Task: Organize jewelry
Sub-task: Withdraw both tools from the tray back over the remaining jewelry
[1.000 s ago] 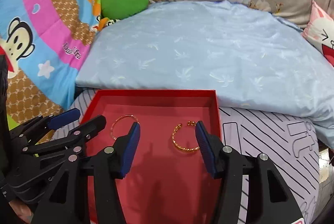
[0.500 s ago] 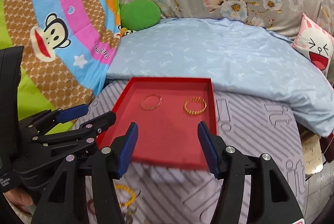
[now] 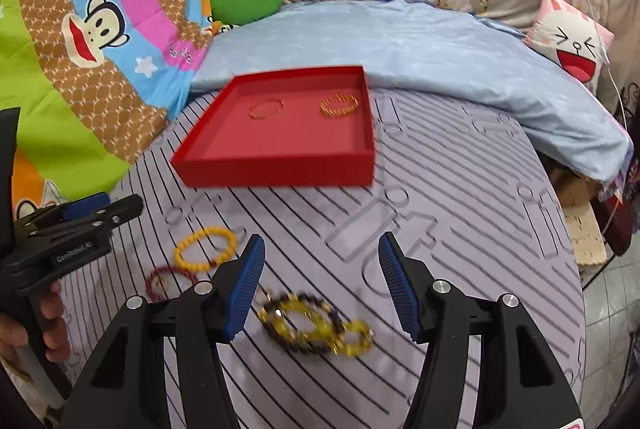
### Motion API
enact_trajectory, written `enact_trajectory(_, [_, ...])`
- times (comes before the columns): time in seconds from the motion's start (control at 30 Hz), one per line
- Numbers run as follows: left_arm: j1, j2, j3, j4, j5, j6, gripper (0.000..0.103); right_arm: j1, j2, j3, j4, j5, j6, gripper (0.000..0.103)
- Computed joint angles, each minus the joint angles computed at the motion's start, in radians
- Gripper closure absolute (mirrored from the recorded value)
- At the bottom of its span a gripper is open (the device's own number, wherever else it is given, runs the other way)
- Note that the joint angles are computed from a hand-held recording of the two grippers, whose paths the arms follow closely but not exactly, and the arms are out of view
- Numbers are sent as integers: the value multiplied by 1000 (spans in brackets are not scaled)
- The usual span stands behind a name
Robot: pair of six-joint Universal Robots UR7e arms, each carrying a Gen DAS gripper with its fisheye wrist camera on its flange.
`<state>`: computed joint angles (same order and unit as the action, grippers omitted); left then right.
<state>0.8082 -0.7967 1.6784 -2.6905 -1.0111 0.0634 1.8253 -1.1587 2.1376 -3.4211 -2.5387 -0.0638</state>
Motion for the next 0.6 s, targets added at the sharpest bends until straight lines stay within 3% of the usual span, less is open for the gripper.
enact_trajectory(0.27, [21,-52,121,-20,8,-82,43,-22,0,92,20,-7,111,45])
enact_trajectory(0.6, [25,-60,173,-78,20,-95,43,-32,27,105,9,7,117,45])
